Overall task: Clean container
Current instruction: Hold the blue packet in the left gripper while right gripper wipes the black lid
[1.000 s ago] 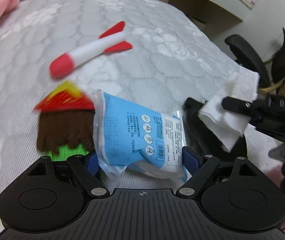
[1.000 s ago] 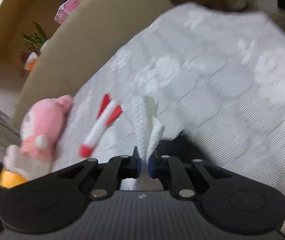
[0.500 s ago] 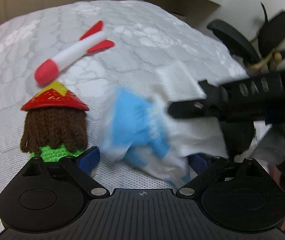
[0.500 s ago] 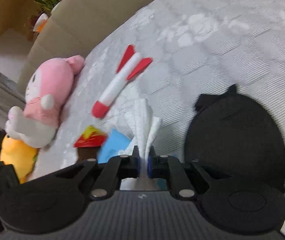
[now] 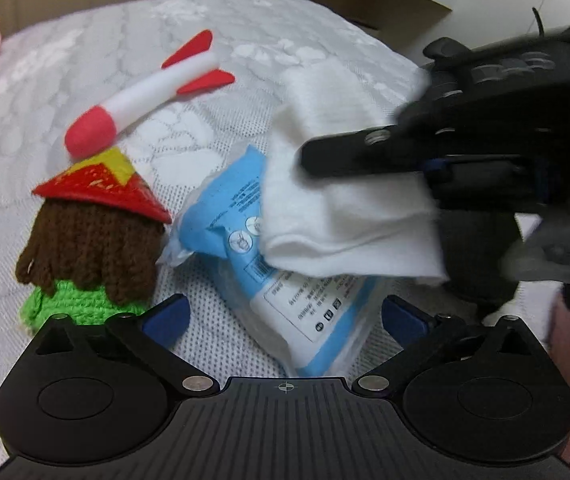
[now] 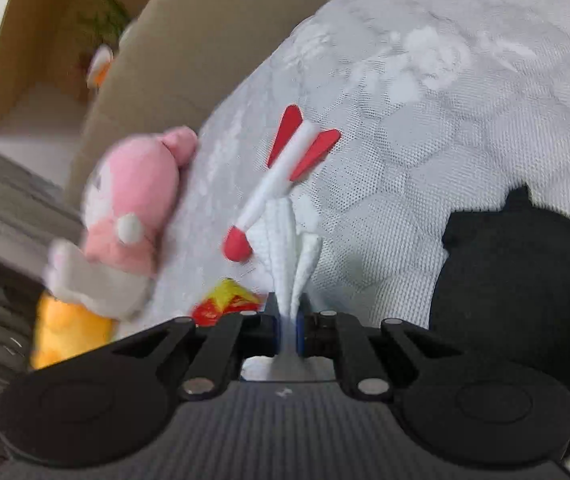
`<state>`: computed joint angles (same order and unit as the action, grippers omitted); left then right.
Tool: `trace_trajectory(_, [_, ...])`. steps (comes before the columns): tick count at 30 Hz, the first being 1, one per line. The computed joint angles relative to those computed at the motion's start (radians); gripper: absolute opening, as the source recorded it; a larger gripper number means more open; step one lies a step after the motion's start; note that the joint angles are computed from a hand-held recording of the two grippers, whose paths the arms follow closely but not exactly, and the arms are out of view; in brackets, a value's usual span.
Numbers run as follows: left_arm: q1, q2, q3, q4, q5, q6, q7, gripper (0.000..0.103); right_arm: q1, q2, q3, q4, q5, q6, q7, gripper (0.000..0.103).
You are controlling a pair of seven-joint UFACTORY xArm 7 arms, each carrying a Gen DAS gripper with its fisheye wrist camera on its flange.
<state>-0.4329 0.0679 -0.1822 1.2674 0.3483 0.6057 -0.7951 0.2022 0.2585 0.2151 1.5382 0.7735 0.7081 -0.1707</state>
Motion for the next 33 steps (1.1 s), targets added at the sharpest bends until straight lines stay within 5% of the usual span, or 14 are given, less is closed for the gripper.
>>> trace_trajectory(4, [-0.006,-0.006,0.009,-0.014,0.098,-0.028,-0.108,0.103,0.049,-0.004,-0.046,-0.025,-0.237,-0.022,0.112,0.009])
trace_trajectory(11, [-0.013,0.02,0.005,0.022,0.127,0.024,-0.09,0.103,-0.015,-0.08,-0.031,-0.109,-0.105,-0.042,0.083,0.009])
trace_trajectory(14, [-0.014,0.02,0.001,0.03,0.08,0.047,-0.046,0.103,-0.038,-0.118,-0.013,-0.113,0.092,-0.02,-0.047,0.009])
trace_trajectory(17, [-0.014,0.01,-0.006,0.024,0.01,0.057,-0.004,0.103,-0.022,-0.124,-0.012,-0.091,0.177,0.032,-0.143,0.009])
trace_trajectory(24, [-0.015,-0.005,-0.012,0.012,-0.032,0.082,0.03,0.103,0.061,-0.112,-0.026,-0.093,-0.05,0.064,-0.079,0.009])
trace_trajectory(27, [-0.004,-0.021,-0.008,-0.016,-0.074,0.034,0.026,0.103,0.046,-0.134,-0.042,-0.117,-0.039,0.054,-0.038,0.009])
trace_trajectory(33, [0.037,-0.026,-0.005,-0.051,-0.354,-0.103,0.093,0.103,0.024,-0.142,-0.076,-0.158,-0.145,-0.01,0.079,0.01])
